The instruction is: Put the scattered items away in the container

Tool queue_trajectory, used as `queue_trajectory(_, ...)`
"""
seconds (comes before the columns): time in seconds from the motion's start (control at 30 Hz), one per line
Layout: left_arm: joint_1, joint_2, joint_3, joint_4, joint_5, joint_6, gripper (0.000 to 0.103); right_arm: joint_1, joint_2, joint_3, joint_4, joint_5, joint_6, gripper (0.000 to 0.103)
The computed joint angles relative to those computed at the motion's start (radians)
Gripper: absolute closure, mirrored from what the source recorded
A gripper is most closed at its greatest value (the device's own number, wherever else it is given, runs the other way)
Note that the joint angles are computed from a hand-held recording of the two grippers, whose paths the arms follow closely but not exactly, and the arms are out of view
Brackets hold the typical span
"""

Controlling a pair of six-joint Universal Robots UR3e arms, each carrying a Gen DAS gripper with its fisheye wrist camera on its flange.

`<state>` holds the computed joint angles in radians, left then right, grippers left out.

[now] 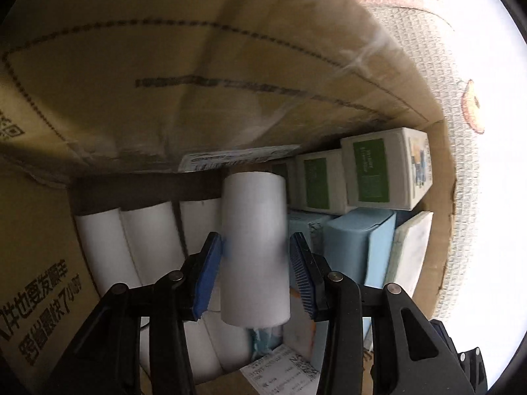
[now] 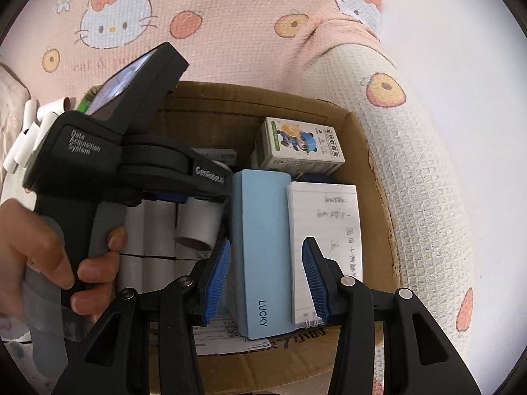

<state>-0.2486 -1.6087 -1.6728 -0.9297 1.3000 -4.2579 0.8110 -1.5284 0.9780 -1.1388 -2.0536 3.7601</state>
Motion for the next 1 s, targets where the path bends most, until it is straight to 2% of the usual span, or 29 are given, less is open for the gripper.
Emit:
queue_trajectory(0.23,0.045,0.057,0.038,-0.078,-0.046,0.028,0.055,-0.05,-0.064,0.07,-0.047,0.11,-0.013,0.061)
queue_trajectory(0.3,0.062,0.081,0.054,-0.102,-0.064,0.041,0.063,-0.07,-0.088,0.106,-0.083,0.143,-0.023,0.061)
queue_trajectory(0.37,0.071,0.097,0.103,-0.163,-0.056,0.088,0.088,-0.095,-0.118,0.155,-0.137,0.181,-0.035,0.061)
queue_trajectory(0.47,0.084,0.12,0.148,-0.2,-0.043,0.197,0.096,-0.157,-0.162,0.235,-0.221,0.276,-0.057,0.064)
queue_trajectory(0.5,0.091,0.134,0.151,-0.199,-0.047,0.241,0.097,-0.18,-0.176,0.262,-0.251,0.312,-0.06,0.068)
queue_trajectory(0.53,0.096,0.145,0.155,-0.201,-0.048,0.273,0.097,-0.198,-0.184,0.28,-0.274,0.343,-0.063,0.081)
queue_trajectory(0.57,0.099,0.153,0.162,-0.208,-0.05,0.303,0.097,-0.216,-0.19,0.296,-0.299,0.379,-0.065,0.086)
queue_trajectory(0.67,0.078,0.163,0.2,-0.237,-0.015,0.364,0.097,-0.235,-0.188,0.32,-0.356,0.462,-0.06,0.089)
queue_trajectory(0.73,-0.019,0.089,0.271,-0.212,0.068,0.336,0.097,-0.238,-0.14,0.292,-0.351,0.483,-0.061,0.089)
queue_trajectory(0.77,-0.033,0.09,0.27,-0.203,0.082,0.341,0.097,-0.233,-0.111,0.272,-0.343,0.481,-0.058,0.089)
queue_trajectory(0.9,-0.015,0.169,0.183,-0.179,0.094,0.366,0.097,-0.227,-0.005,0.193,-0.302,0.483,-0.024,0.089)
queue_trajectory(1.0,-0.03,0.23,0.082,-0.137,0.138,0.369,0.097,-0.253,0.02,0.195,-0.3,0.53,-0.005,0.089)
